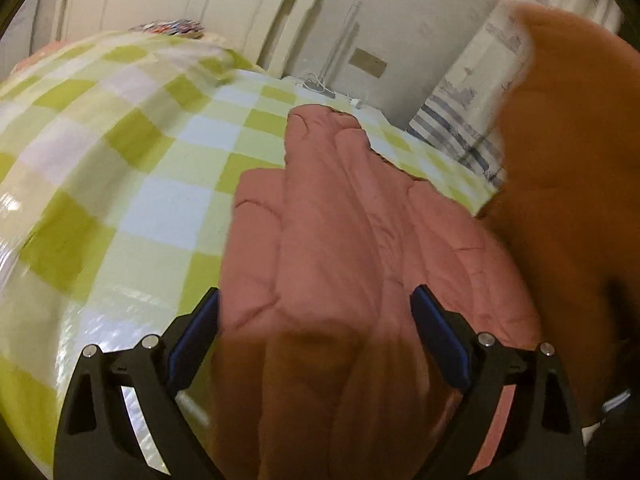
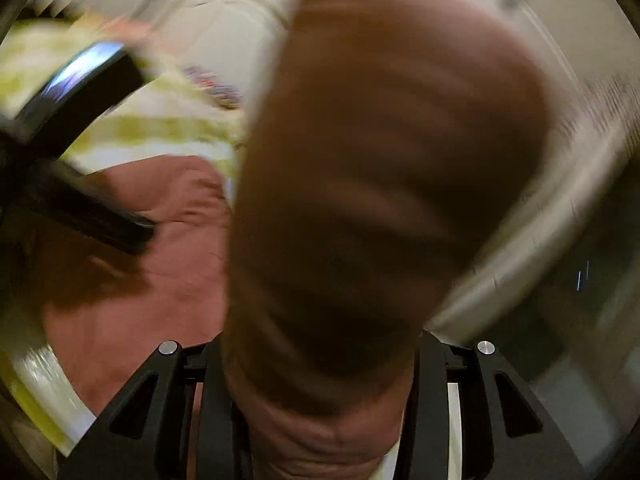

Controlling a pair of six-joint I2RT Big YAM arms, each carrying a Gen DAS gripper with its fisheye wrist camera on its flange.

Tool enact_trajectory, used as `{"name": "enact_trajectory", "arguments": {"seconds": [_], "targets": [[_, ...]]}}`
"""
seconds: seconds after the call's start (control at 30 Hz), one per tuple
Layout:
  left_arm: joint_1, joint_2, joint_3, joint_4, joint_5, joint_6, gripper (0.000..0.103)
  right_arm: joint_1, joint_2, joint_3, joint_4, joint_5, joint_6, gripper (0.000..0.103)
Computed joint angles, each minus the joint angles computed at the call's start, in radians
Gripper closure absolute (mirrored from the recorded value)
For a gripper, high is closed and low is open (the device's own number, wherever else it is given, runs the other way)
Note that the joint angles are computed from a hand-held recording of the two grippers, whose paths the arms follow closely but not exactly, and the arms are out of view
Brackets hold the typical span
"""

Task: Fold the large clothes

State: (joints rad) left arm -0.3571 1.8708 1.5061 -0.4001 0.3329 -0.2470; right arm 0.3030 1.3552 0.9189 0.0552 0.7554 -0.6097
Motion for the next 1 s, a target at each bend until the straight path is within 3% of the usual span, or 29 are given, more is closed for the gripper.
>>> {"name": "enact_trajectory", "arguments": {"seconds": [0.1, 0.2, 0.27, 0.37, 0.47, 0.53, 0.57, 0.7, 0.77, 0.83, 0.87, 0.93, 0.97, 1.0], "targets": [[0.048, -0.075, -0.095, 0.01, -0.016, -0.046, 0.01, 0.041, 0.122, 0.049, -0.017, -0.024, -0.076, 0.063], [0.111, -0.151, -0.195, 0.048, -0.062, -0.01, 0.009, 0.051, 0.151, 0.005, 0.1, -0.049, -0.172, 0.061], [0.164, -0.192, -0.239, 0.077, -0.071, -0.015, 0.009, 0.041, 0.142, -0.013, 0.126, -0.074, -0.189, 0.06], [0.2, -0.212, -0.216, 0.086, -0.026, -0.044, 0.009, 0.031, 0.129, -0.062, 0.219, -0.109, -0.248, 0.059], [0.152, -0.224, -0.127, 0.054, 0.014, 0.04, 0.006, 0.029, 0.122, -0.12, 0.337, -0.136, -0.335, 0.059], [0.105, -0.208, -0.05, -0.011, 0.041, 0.121, 0.002, 0.022, 0.121, -0.143, 0.379, -0.158, -0.36, 0.058], [0.063, -0.175, 0.029, -0.078, 0.048, 0.175, 0.002, 0.016, 0.122, -0.152, 0.397, -0.167, -0.372, 0.058], [-0.085, -0.048, 0.267, -0.249, -0.077, 0.32, 0.002, 0.005, 0.143, -0.158, 0.45, -0.171, -0.396, 0.057], [-0.134, 0.072, 0.437, -0.382, -0.118, 0.372, 0.002, -0.004, 0.146, -0.171, 0.48, -0.176, -0.408, 0.057], [-0.153, 0.188, 0.588, -0.517, -0.184, 0.395, 0.002, -0.011, 0.147, -0.183, 0.501, -0.182, -0.412, 0.056], [-0.151, 0.244, 0.633, -0.545, -0.214, 0.386, 0.002, -0.019, 0.146, -0.194, 0.519, -0.189, -0.42, 0.055], [-0.125, 0.256, 0.572, -0.479, -0.133, 0.36, 0.002, -0.032, 0.132, -0.216, 0.531, -0.216, -0.44, 0.054], [-0.107, 0.228, 0.489, -0.381, -0.085, 0.354, 0.002, -0.043, 0.108, -0.229, 0.497, -0.244, -0.437, 0.053], [-0.095, 0.196, 0.403, -0.281, -0.063, 0.345, 0.002, -0.052, 0.082, -0.241, 0.465, -0.271, -0.425, 0.044]]}}
